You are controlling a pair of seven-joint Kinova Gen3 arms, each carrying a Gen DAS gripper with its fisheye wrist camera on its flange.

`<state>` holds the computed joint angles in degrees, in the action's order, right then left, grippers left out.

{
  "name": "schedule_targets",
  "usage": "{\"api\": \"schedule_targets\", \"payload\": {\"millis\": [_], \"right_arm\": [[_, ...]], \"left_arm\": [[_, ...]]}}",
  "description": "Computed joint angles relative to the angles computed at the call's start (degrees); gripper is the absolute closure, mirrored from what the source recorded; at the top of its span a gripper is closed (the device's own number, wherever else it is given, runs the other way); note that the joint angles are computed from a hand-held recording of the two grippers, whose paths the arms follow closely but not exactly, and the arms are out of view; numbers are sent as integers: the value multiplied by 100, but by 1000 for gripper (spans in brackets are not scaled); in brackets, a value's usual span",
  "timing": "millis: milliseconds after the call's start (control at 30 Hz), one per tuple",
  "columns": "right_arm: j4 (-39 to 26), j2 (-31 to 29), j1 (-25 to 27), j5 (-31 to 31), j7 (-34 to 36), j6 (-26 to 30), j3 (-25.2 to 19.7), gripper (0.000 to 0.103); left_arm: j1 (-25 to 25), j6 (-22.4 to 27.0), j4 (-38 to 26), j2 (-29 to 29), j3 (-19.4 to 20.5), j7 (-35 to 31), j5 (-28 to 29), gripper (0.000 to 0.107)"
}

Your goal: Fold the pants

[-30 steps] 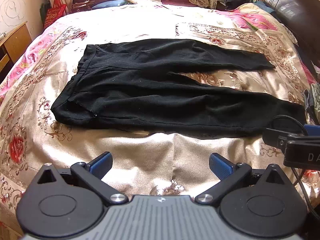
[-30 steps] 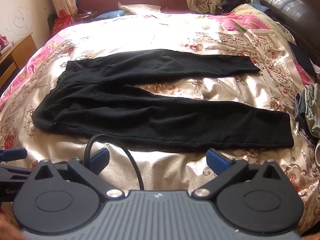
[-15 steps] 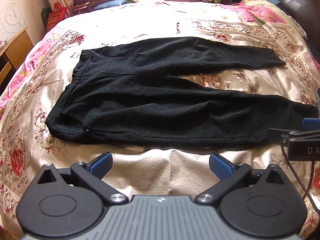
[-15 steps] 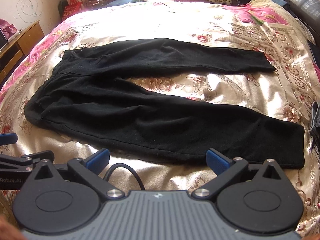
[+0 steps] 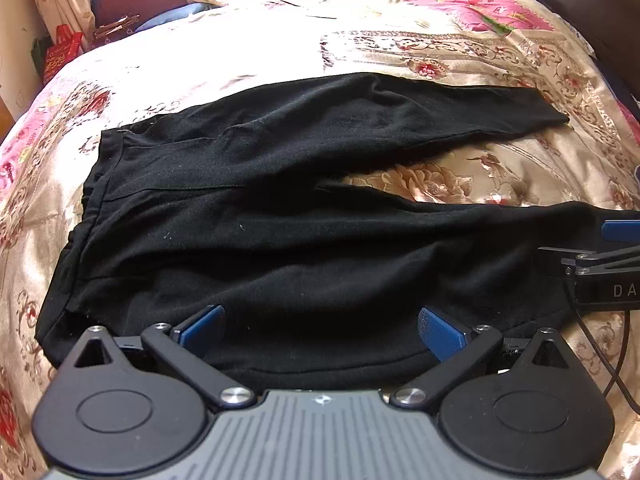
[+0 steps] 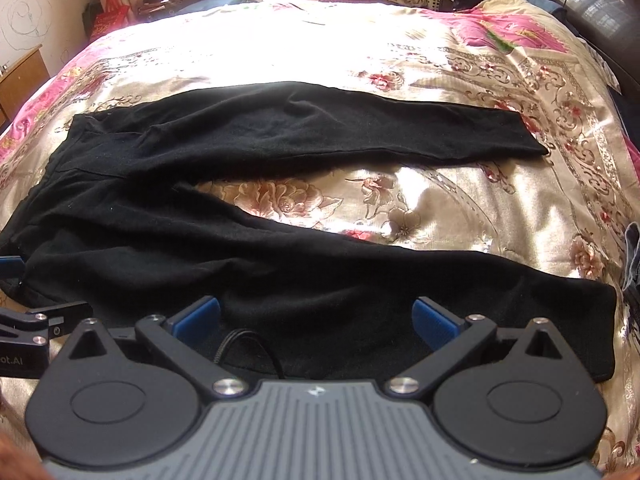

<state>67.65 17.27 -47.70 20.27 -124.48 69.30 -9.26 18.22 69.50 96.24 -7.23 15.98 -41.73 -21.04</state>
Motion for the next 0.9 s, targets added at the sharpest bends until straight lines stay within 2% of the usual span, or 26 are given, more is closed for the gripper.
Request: {"api": "schedule_targets", "payload": {"millis": [267, 467, 600, 733, 800, 900], "right_arm": [[-339, 658, 46, -147, 350, -432, 87, 2], [-721, 1232, -34, -209, 701, -516, 310, 2], [-1006, 1562, 17, -365, 911, -318, 392, 3], [-1461, 1682, 67, -540, 1371, 1, 385, 6], [-1709, 1694, 90, -702, 1771, 1, 428, 6], [-2503, 2022, 318, -923, 2470, 90, 216, 6]], "left_arm": [[-429, -917, 372, 241, -585, -1007, 237, 4], [-713, -1613, 648, 521, -812, -1477, 62, 4], [-914, -1837, 778, 806, -1030, -2105, 375, 4], [-1186, -2046, 872, 619, -1142, -2902, 879, 4], [-1096, -2087, 825, 496, -1432, -3368, 1075, 4], [-719, -2167, 625, 427, -2228, -4067, 1396, 4]]}}
